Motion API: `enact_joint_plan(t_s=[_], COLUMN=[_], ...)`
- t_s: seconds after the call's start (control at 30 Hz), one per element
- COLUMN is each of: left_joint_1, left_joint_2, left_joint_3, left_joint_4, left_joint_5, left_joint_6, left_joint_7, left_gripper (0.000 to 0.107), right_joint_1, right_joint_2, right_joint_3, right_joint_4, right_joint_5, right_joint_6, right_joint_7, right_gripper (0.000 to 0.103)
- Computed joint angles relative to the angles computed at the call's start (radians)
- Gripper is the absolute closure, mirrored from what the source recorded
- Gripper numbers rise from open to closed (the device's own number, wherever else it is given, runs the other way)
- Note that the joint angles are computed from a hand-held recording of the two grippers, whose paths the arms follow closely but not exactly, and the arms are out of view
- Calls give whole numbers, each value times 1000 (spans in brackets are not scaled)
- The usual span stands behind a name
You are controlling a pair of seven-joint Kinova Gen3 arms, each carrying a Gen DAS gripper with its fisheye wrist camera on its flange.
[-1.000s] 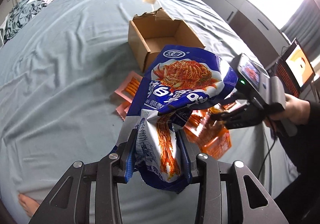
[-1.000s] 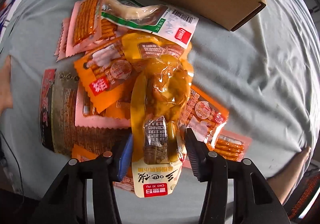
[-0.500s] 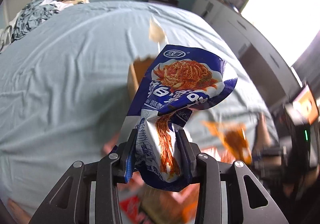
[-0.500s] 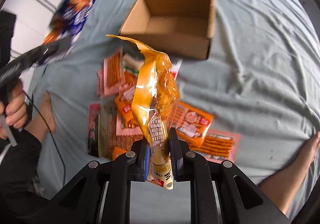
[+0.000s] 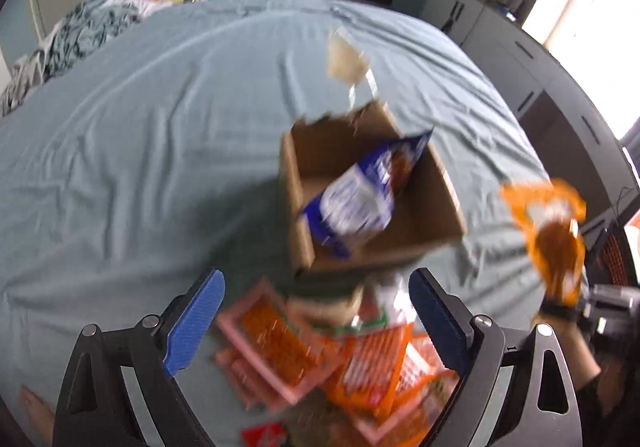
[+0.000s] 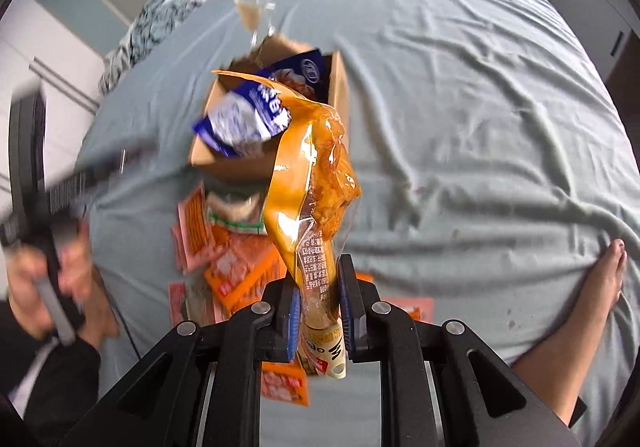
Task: Organize snacks
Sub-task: 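Drop blue-white bag into box with left tool while right tool drops yellow packet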
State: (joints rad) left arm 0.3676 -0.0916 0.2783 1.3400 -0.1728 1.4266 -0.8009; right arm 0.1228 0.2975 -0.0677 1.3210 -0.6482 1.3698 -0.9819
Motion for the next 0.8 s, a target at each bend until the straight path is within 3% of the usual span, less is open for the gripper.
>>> enact_joint_plan(t_s=[0.23,0.33,0.43,0.53,0.6,0.67,0.73,0.8], left_joint_1=[-32,-33,-22,-5,4,8,5,4], left_joint_2=[-105,-145,-159,-159,-162,-173,-173,-170], left_joint_3=[-26,4,67,97,106,120,133,133], left_joint_4=[104,115,106,94,86,85,82,82], left_joint_5=[144,168,135,122,126,115,108,115], left_joint_6=[127,149,156,155,141,127,125,118], left_joint_7=[-37,-53,-79,-139,-170,-192,-203,-214], left_gripper=[13,13,12,12,12,12,12,12], right_joint_1=[-71,-67,-162,-268,-270,-298,-300,-249], right_joint_2=[20,42,41,26,11,-7,-11,-5], right_joint_3=[-36,-126,-108,8,13,47,36,-33], right_joint_4=[-120,-167,-172,-107,-34,32,47,19], right_joint_5=[10,50,117,54,-12,-14,50,124], right_joint_6=[-42,-106,-224,-346,-427,-475,-458,-386], right_joint_7=[-166,-270,-315,-320,-310,-326,-355,-371], right_gripper=[89,89,88,80,67,46,46,46])
